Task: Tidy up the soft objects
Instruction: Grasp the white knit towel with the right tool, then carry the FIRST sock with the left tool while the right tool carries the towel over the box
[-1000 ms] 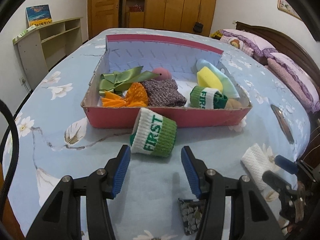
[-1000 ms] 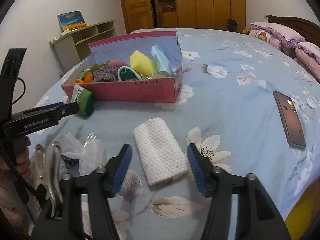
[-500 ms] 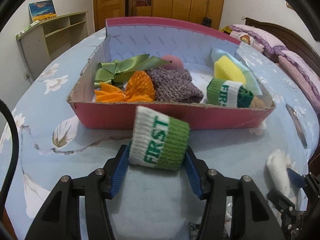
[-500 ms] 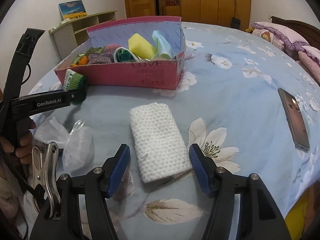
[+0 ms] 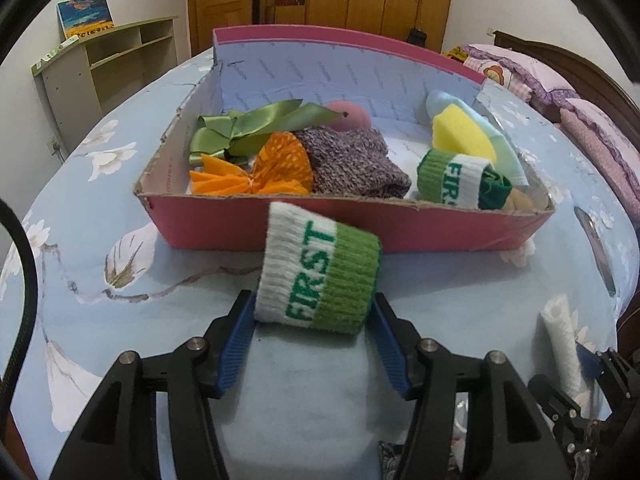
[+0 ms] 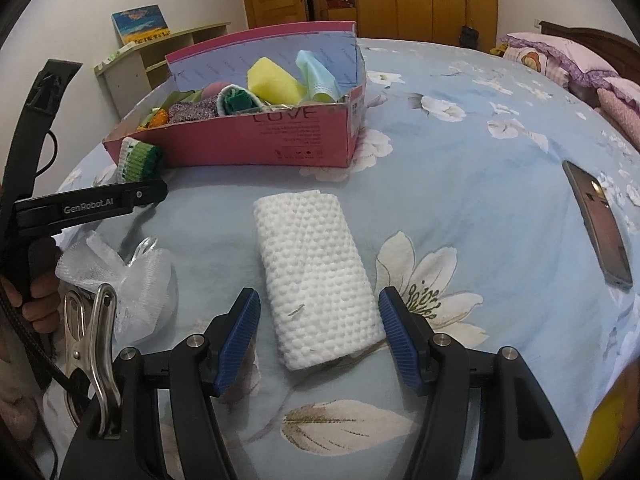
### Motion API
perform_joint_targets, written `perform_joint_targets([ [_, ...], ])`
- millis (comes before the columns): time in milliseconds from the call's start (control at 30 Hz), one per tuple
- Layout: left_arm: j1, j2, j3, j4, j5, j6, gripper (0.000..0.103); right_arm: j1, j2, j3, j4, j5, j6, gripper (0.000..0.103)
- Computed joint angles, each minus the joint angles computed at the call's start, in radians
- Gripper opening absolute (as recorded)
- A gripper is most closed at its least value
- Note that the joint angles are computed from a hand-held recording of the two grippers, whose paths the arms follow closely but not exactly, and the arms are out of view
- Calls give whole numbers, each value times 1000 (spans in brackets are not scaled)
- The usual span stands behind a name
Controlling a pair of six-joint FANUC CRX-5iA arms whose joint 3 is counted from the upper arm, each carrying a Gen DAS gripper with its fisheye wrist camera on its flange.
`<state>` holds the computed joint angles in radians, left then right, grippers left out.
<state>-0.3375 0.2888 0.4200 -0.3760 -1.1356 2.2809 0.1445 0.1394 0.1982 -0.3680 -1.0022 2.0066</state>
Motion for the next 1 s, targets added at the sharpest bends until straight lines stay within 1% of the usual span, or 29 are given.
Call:
perform_joint_targets([
  [133, 4, -24, -28, 9, 17, 9, 53, -11, 0, 1, -26, -2, 11, 64],
  [267, 6, -46, -51, 15, 27, 12, 53, -2, -10, -15, -13, 17, 8, 64],
  [433, -2, -66, -67, 9, 26, 16, 53, -12, -14, -16, -30, 17, 15, 63],
  [533, -6, -77, -76, 5, 30, 21, 53, -11, -24, -30, -27, 36, 12, 56],
  [700, -14, -102, -93, -1, 39, 27, 53, -27, -31, -30, -53, 42, 8, 38],
  [800, -17, -115, -101, -4, 46, 31, 53, -28, -44, -39, -60, 57, 17, 30],
  [867, -14, -126, -109, -4, 52, 30, 53, -28, -50, -40, -66, 59, 25, 29],
  [1000, -13, -146, -124, -10, 62, 35, 53, -39, -53, -20, -107, 33, 47, 25],
])
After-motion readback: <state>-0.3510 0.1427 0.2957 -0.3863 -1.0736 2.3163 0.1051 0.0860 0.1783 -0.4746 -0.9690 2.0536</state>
